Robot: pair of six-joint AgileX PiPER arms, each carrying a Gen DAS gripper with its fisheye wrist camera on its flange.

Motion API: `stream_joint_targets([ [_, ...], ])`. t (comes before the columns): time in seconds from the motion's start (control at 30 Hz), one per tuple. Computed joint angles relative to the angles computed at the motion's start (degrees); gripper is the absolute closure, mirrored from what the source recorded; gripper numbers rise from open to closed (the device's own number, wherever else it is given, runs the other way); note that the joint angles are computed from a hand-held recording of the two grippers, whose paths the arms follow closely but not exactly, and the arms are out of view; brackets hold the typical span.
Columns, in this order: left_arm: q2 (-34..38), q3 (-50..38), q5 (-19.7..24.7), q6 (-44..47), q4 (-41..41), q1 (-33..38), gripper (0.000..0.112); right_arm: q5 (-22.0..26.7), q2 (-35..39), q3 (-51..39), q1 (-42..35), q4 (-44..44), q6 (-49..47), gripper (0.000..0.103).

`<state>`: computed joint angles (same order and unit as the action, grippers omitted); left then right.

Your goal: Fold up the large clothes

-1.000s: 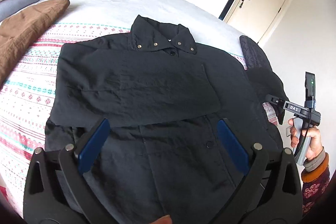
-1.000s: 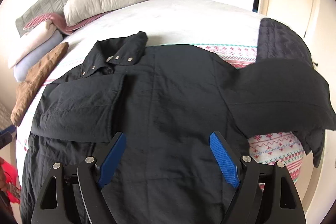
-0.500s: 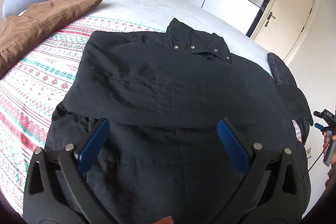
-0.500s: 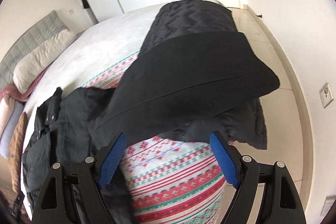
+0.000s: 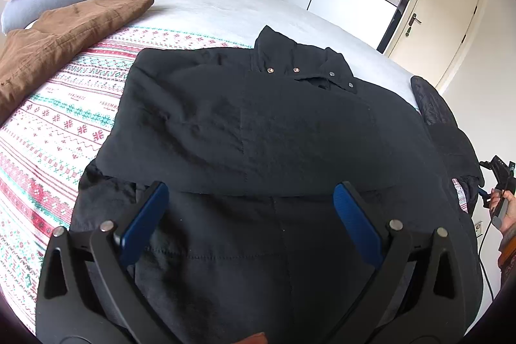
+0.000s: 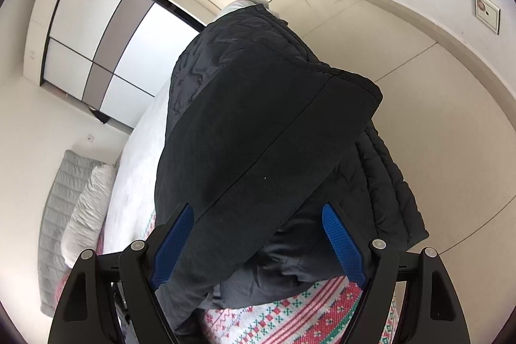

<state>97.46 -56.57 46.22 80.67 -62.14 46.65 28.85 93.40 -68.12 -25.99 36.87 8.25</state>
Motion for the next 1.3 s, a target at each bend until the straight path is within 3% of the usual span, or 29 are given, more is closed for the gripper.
stream_joint_targets([
  [0.1,0.3,-0.33,0.04,-0.28,0.15,0.07,0.01,-0.76,1.39,-2.07,0.51,-2.36,3.44,0.044],
  [0.17,0.58,-0.79,0.57,-0.79,0.41,0.25,0.01,-1.65,0.73,-3.21,1.57,-7.05,7.91,0.08],
  [0.23,0.73,-1.13,1.26,-1.0,0.62,0.54,0.01,-1.24,-0.95,-4.59,3.32,-15.05,13.98,0.092],
  [0.47,1.32,-2.05,3.95,-1.55,1.15,1.36,0.01,2.94,-9.27,-11.55,13.71,-35.42,23.08,0.097],
  [0.73,1.09,-1.7,4.19,-0.43,1.47,1.23,0.01,10.99,-9.15,-25.11,35.25,-54.15,29.03,0.097],
  [1.03,2.67,-3.45,5.09,-1.69,2.34,1.75,0.01,19.39,5.55,-44.12,57.46,-62.19,24.14,0.097],
  [1.3,3.36,-3.72,4.72,-1.97,3.19,1.37,0.01,19.66,20.94,-51.03,66.25,-58.51,19.15,0.096],
])
